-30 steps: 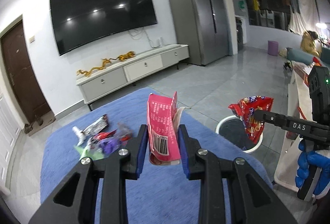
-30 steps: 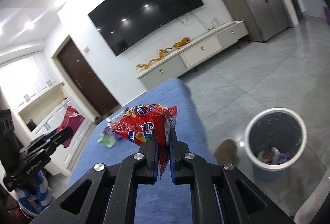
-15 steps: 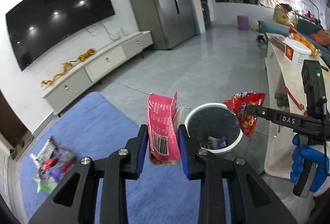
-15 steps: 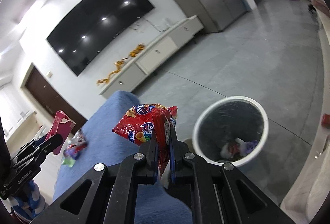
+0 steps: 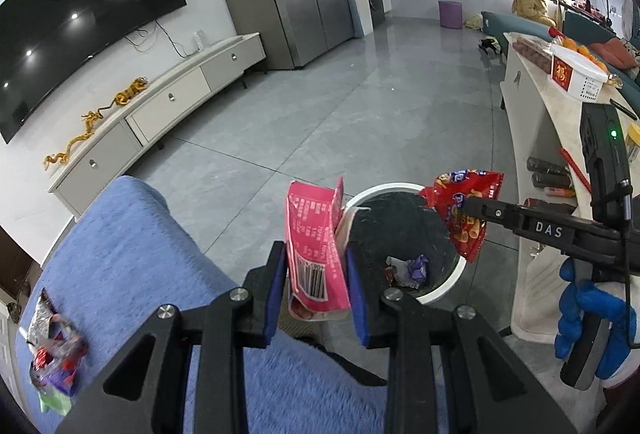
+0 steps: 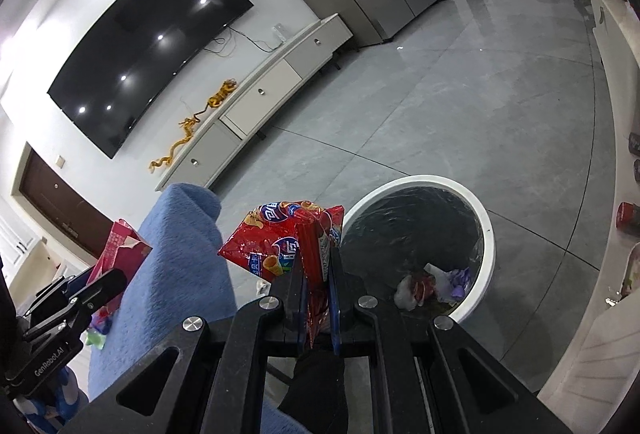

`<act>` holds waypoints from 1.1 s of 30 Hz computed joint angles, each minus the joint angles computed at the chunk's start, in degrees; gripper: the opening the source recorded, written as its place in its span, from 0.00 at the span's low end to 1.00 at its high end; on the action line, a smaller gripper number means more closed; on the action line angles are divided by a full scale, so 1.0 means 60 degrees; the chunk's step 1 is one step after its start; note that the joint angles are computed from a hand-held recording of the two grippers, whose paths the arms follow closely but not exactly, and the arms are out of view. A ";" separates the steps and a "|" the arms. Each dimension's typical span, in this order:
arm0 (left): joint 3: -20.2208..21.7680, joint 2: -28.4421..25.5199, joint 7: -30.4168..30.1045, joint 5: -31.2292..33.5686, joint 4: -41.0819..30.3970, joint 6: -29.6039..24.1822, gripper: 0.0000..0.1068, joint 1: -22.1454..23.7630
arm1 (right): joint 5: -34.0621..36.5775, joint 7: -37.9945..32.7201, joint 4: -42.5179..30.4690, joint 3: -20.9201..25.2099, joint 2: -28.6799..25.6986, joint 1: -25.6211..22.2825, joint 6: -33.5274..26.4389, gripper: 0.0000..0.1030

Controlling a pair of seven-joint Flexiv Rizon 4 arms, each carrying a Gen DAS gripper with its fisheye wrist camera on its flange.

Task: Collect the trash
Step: 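Carry pink box and red chip bag to the bin and release both, then move both open tools back toward the rug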

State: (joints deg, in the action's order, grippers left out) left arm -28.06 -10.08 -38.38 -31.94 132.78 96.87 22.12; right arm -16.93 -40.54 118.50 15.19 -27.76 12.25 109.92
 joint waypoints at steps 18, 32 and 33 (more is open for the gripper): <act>0.3493 -0.2906 -0.2492 0.1905 -0.3996 -0.2870 0.29 -0.3395 | 0.0781 -0.0048 -0.1411 -0.1097 -0.1062 0.0759 -0.1915 0.11; 0.2669 -0.3075 -0.2148 0.0480 -0.4239 -0.3159 0.58 -0.2936 | 0.0540 0.0824 -0.1086 -0.3954 -0.0775 0.3138 -0.2971 0.50; 0.2691 -0.3016 -0.2159 0.0471 -0.4169 -0.3042 0.58 -0.2952 | 0.0497 0.0913 -0.1016 -0.4109 -0.0699 0.3266 -0.2969 0.50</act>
